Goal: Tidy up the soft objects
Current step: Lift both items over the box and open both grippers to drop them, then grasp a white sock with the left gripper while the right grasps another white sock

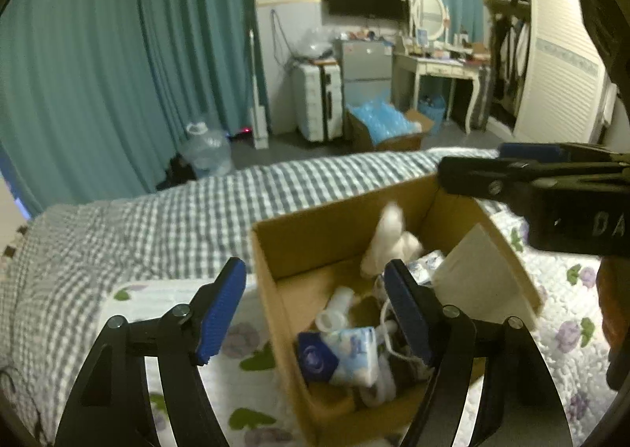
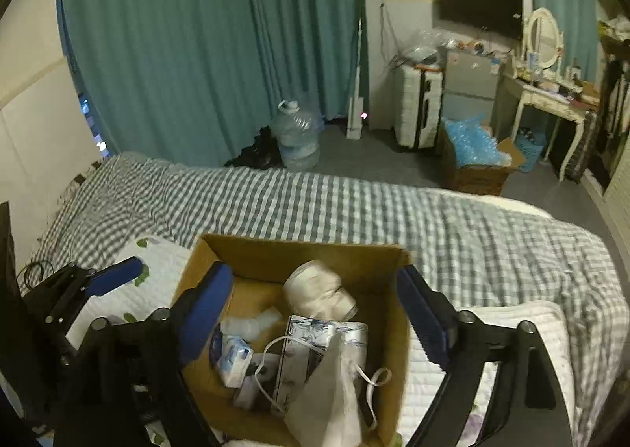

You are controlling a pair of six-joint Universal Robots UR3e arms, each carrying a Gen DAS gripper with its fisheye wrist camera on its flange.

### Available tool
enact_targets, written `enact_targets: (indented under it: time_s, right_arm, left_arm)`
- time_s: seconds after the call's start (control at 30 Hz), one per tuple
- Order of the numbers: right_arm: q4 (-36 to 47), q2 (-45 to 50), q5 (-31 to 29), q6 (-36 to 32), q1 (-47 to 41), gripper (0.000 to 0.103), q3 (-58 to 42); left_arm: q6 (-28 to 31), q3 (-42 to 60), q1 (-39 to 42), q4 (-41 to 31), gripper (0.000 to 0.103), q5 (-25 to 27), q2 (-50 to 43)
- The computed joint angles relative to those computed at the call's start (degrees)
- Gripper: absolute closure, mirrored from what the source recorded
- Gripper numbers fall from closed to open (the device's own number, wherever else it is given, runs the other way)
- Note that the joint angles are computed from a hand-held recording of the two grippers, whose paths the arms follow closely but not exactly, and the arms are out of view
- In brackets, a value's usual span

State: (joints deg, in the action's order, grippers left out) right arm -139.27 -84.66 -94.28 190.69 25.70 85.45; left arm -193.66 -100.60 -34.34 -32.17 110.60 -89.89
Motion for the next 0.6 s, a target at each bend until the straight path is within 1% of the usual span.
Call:
enact_targets:
  time_s: [0.07,0.17,0.2,0.23,0.3,0.33,0.4,0.43,0.5,0.6]
  right_arm:
    - [1.9,-3.0,-1.4,0.4,1.0,0.011,-0.5]
    - [5.0,-7.3,-4.4,1.3,3.5,0.009,-1.9]
    - [6.3,-8.4,-6.1,1.6,4.9,0.008,-2.7]
    - [7.7,-9.4,-8.0,1.9,6.6,0.007,-3.7]
    - [10.6,-11.0,-12.2,2.5,10.3,0.003,-6.0]
    - [11.8,-10.8,-14.4,3.1,12.4,0.0,-7.5]
    - [13.9,-11.1,-20.0,4.3,17.3,0.0,-9.6]
    - [14.6,-11.4,-21.7,4.6,18.7,0.0,-9.9]
    - [17.2,-11.5,-26.5,6.2,23.4,0.0,-11.3]
    - [19.9,-11.7,-29.8,9.1,27.7,0.0,-11.1]
  left_arm:
    - [-1.0,-0.4,0.0,-2.1,0.029,0.3,3.4]
    - [-2.7,0.2,-0.6,-6.8,0.029,1.3,9.0]
    - [-3.3,0.6,-1.1,-8.5,0.026,2.3,10.5]
    - [-4.0,1.4,-2.1,-10.5,0.012,3.9,12.1]
    - [-5.7,3.1,-4.2,-14.6,0.0,7.9,14.1]
    - [-7.2,3.8,-6.2,-16.4,0.0,11.2,15.2]
    - [-8.8,4.7,-9.1,-19.1,0.0,15.5,17.1]
    - [-9.6,5.2,-10.7,-21.4,0.0,17.5,18.2]
    - [-11.2,5.0,-12.7,-24.8,0.0,20.0,20.3]
    - [-15.5,4.1,-16.7,-29.9,0.0,23.3,22.8]
